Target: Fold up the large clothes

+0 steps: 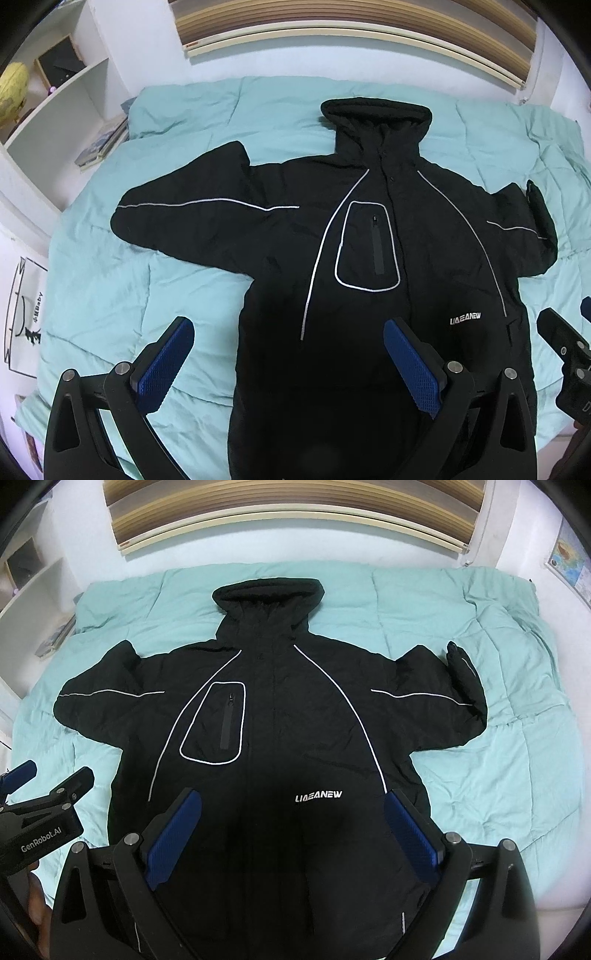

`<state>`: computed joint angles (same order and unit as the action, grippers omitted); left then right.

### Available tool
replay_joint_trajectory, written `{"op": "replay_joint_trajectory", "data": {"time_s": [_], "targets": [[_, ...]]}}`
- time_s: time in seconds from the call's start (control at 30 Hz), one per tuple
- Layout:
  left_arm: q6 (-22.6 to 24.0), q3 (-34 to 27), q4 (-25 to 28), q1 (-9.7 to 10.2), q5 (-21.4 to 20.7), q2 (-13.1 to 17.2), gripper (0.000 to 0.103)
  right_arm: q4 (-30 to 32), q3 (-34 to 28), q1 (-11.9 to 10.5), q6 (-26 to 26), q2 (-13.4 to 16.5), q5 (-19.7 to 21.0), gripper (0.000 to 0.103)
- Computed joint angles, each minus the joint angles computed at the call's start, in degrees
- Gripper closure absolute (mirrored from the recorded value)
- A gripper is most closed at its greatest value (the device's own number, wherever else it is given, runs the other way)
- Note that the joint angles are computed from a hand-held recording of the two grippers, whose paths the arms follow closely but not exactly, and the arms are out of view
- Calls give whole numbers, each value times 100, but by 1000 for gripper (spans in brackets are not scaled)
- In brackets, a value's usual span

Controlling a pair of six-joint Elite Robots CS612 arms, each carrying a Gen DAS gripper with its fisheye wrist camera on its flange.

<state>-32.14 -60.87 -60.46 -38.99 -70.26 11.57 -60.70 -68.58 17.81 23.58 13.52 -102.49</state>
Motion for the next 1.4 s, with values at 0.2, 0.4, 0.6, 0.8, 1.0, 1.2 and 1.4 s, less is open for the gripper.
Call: {"op": "replay_joint_trajectory", "data": {"time_s": [0.2, 0.4, 0.6, 0.8, 1.0, 1.2, 1.4], "targets": [[-15, 5, 7, 8, 19, 4, 1, 7, 15, 9, -24, -2, 17, 3], [-50, -2, 39, 25, 27, 8, 1, 5, 54, 15, -41, -11, 52, 3], [-100, -11, 68, 50, -10, 17, 1, -2, 112, 11, -80, -31, 79, 3], [-131, 24, 68, 74, -31, 12, 1, -13, 184, 15, -118, -52, 108, 3], [-165, 39, 34, 105, -73, 22, 1, -47, 283, 17, -160, -84, 134, 3], [-196, 68, 31, 151, -110, 22, 1, -90, 426, 30, -192, -124, 163, 3], [-320, 47, 20, 256, -98, 58, 1, -214, 742, 68, -289, -223, 221, 3]]}}
